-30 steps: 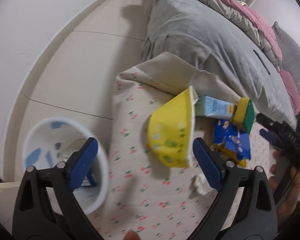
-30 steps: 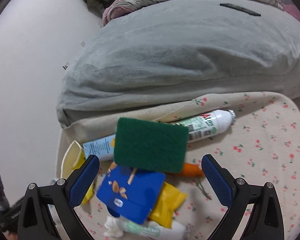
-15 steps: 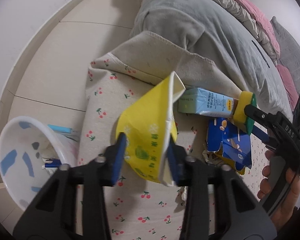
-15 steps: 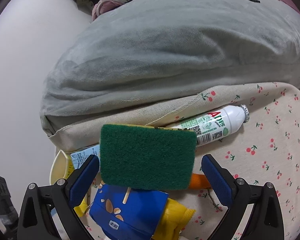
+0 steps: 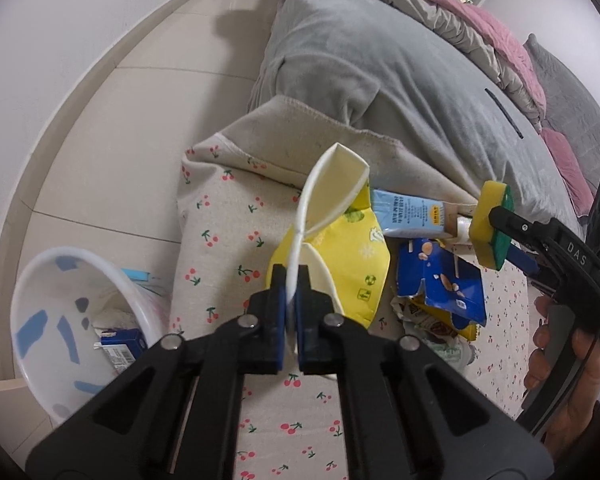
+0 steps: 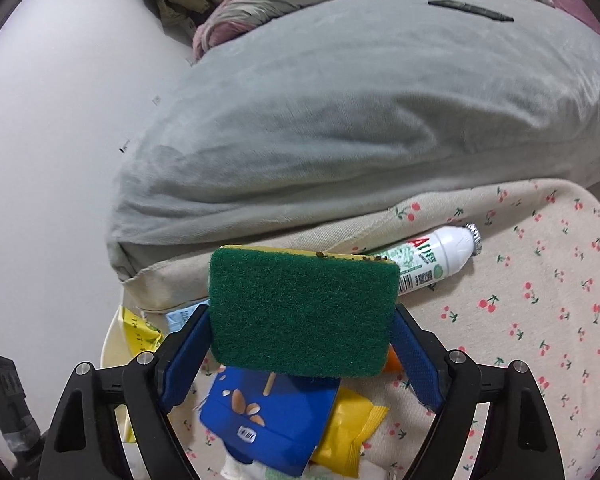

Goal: Collect trash
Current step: 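Carry the cup and sponge to the bin and release both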

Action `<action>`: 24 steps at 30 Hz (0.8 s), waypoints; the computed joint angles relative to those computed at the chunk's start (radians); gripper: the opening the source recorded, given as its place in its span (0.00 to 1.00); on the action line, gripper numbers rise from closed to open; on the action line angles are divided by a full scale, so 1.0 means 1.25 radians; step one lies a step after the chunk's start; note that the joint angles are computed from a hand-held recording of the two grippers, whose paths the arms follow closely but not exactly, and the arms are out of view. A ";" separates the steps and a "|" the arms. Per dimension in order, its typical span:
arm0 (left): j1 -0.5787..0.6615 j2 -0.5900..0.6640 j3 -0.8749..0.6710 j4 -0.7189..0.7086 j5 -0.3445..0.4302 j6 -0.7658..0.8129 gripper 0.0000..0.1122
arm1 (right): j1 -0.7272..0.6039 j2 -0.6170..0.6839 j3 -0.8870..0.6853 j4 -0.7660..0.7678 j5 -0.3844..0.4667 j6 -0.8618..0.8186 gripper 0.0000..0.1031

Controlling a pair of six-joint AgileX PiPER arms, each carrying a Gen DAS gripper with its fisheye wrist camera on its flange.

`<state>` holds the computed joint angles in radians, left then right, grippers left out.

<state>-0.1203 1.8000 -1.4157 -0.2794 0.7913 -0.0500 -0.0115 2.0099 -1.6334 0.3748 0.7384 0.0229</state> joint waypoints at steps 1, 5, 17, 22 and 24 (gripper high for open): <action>0.002 -0.006 0.006 -0.001 -0.003 0.005 0.04 | 0.000 -0.011 0.008 0.003 -0.002 -0.006 0.85; 0.019 -0.040 0.043 -0.016 -0.016 0.034 0.04 | 0.000 -0.062 0.054 0.018 -0.008 -0.040 0.85; 0.062 -0.146 0.158 -0.025 -0.047 0.078 0.04 | 0.090 -0.143 0.122 -0.007 -0.006 -0.049 0.85; 0.121 -0.203 0.231 -0.047 -0.061 0.132 0.04 | 0.134 -0.174 0.160 -0.018 -0.011 -0.048 0.85; 0.144 -0.221 0.257 -0.051 -0.066 0.152 0.04 | 0.157 -0.178 0.169 -0.025 -0.015 -0.041 0.85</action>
<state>0.0601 1.5233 -1.0943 -0.3436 0.7094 0.1395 0.1842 1.7879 -1.4226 0.3438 0.7197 -0.0280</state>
